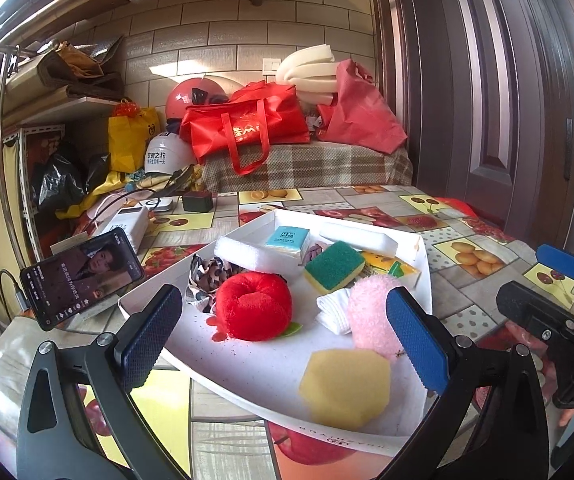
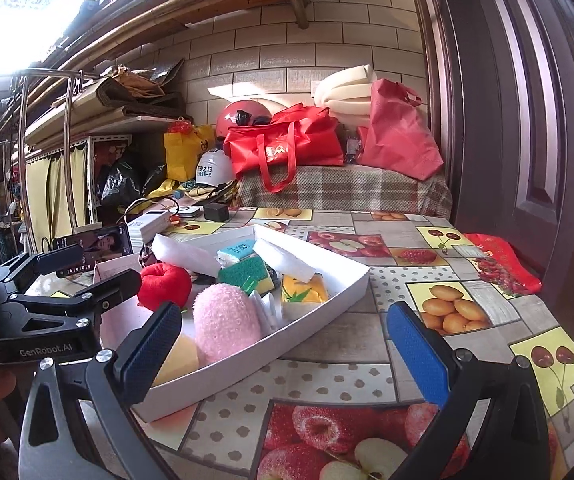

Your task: Organize soft objects

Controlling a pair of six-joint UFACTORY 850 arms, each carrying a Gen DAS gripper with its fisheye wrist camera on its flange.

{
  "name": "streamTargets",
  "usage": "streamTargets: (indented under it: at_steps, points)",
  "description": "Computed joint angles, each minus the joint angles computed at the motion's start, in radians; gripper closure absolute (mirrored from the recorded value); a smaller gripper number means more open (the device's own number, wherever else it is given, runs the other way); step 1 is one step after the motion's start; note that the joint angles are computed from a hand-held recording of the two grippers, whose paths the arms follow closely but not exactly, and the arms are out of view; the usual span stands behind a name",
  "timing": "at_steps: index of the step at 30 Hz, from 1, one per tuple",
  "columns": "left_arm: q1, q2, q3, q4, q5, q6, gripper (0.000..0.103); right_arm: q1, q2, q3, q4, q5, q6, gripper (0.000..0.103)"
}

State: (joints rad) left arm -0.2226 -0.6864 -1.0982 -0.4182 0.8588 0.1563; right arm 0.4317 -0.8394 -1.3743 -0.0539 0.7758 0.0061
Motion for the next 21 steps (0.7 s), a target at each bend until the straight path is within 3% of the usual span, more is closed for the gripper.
streamTargets:
  at_steps: [4, 8, 13, 16, 18, 21]
  points:
    - [-0.01, 0.025, 0.043, 0.03, 0.019, -0.056, 0.0, -0.023, 0.04, 0.085, 0.013, 0.135, 0.076, 0.0]
    - [-0.037, 0.04, 0.067, -0.069, 0.07, 0.003, 0.0, -0.041, 0.073, 0.148, 0.04, 0.165, 0.114, 0.0]
    - [-0.092, 0.041, 0.058, -0.265, 0.094, 0.173, 0.0, -0.019, 0.104, 0.242, 0.298, 0.336, 0.042, 0.0]
    - [-0.101, 0.05, 0.071, -0.267, 0.075, 0.139, 0.0, -0.017, 0.107, 0.231, 0.372, 0.272, 0.006, 0.0]
    - [-0.096, 0.054, 0.067, -0.257, 0.015, 0.11, 0.0, -0.03, 0.109, 0.223, 0.332, 0.219, 0.033, 0.0]
    - [-0.113, 0.04, 0.031, -0.405, -0.024, 0.213, 0.0, -0.034, 0.109, 0.223, 0.32, 0.216, 0.039, 0.0]
